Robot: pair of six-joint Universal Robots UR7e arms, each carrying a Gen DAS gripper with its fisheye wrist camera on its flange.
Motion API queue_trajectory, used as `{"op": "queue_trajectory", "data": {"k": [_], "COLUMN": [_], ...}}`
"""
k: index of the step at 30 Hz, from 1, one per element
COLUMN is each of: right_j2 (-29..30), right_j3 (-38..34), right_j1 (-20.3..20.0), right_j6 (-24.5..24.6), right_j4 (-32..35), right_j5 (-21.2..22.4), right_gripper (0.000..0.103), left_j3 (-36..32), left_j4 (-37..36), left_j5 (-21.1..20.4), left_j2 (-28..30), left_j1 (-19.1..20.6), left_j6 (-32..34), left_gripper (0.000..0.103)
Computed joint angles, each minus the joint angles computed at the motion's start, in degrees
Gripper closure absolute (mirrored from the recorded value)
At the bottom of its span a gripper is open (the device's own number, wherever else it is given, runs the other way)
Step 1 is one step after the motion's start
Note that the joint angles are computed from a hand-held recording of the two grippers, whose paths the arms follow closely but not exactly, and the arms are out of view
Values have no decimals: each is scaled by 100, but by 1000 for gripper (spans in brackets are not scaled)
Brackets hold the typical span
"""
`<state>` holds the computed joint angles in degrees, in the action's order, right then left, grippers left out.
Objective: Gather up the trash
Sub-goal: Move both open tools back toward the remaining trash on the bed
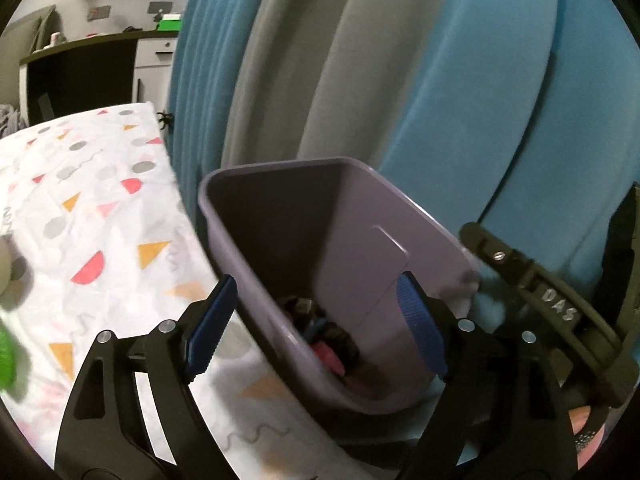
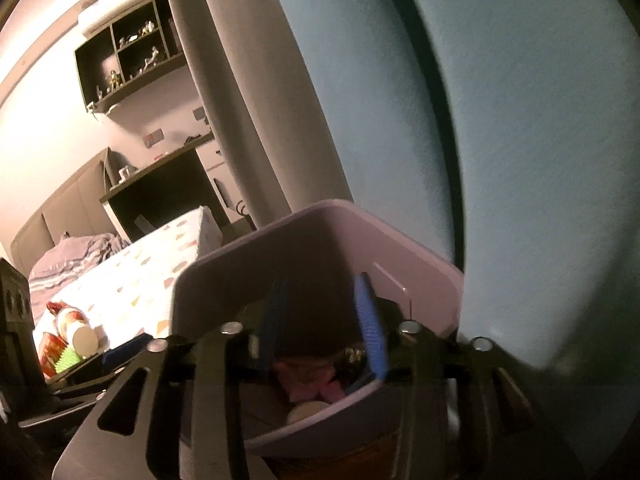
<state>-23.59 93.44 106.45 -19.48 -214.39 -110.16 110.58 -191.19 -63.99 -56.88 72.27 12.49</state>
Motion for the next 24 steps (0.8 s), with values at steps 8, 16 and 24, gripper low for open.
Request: {"op": "queue_trajectory", "data": {"k": [8,16,24], "right_j2": [-169,-93,260], "right_j3": [671,1149,1047], "right_j1": [269,647,1145], "right_j6": [-27,-51,-161], "right_j4": [-1063,-1424,-1073], "right_j5": [55,70,132], "right_gripper": [17,15,14], "left_j3": [902,1770,2522], "left_j4": [-751,-1656,-2662], "left_j5": [778,1953,2872], "left_j2": [-642,-1229,-1964], "left_j1": [-285,-476,-537], "left_j6": [-220,-27,448], "left_gripper": [13,12,12]}}
